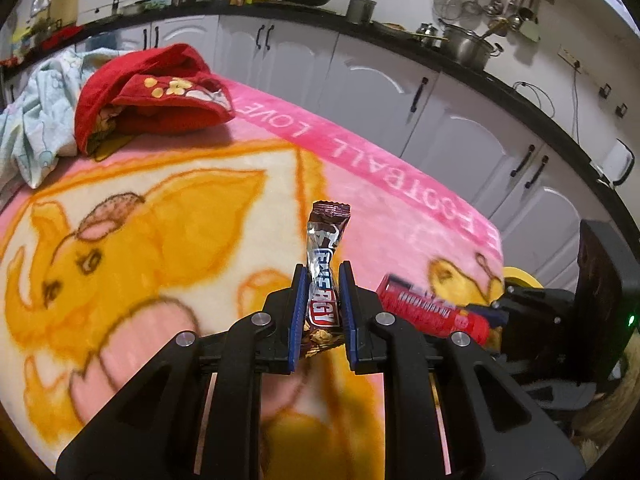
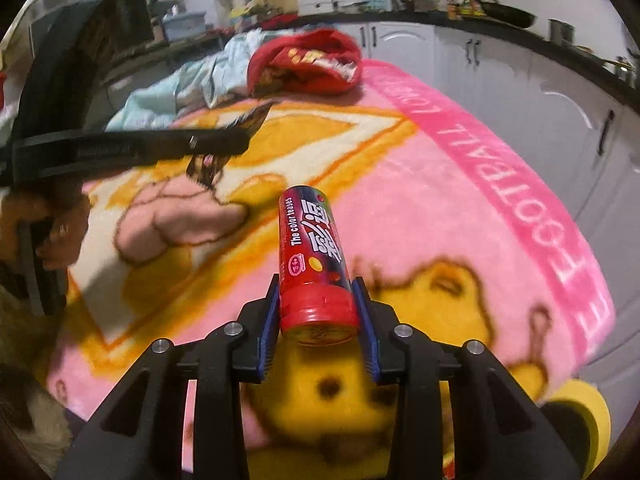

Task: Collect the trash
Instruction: 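Carry the chocolate bar and candy tube over the bin and open both tools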

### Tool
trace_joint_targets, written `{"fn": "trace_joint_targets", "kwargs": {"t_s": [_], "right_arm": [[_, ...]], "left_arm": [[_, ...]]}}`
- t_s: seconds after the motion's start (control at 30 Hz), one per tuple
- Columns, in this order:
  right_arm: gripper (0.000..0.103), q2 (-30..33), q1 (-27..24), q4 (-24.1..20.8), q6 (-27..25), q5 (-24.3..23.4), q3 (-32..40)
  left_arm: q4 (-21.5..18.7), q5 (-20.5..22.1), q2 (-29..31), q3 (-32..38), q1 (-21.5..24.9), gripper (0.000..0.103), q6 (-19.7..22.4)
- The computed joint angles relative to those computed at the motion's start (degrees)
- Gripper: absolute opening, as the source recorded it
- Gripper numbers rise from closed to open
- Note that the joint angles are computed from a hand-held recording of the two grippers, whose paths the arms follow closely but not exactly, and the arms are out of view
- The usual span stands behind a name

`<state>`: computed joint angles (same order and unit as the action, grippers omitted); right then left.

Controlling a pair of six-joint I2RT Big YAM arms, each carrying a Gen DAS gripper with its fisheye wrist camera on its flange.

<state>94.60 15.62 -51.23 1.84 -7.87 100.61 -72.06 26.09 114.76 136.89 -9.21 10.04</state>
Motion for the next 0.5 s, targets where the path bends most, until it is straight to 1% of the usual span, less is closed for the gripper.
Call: {"fn": "trace_joint_targets", "kwargs": {"t_s": [0.17,0.3,0.5], "right_arm": [[0.032,-4.5,-0.8,1.9,1.7,0.4,-3.6],[0.032,-8.0,-1.6,2.8,2.6,0.7,-6.1],[0.032,-12.5,-2.9,4.0,4.0,1.9,-9.7]], "left_arm": [[3.9,0.6,-5.2,-7.4,-1.1,0.011,-0.5],[5.6,1.1,-7.8,-10.8,-2.2,0.011,-0.2],[7.0,1.8,-10.2,-13.4,-4.4,0.011,0.2]]}}
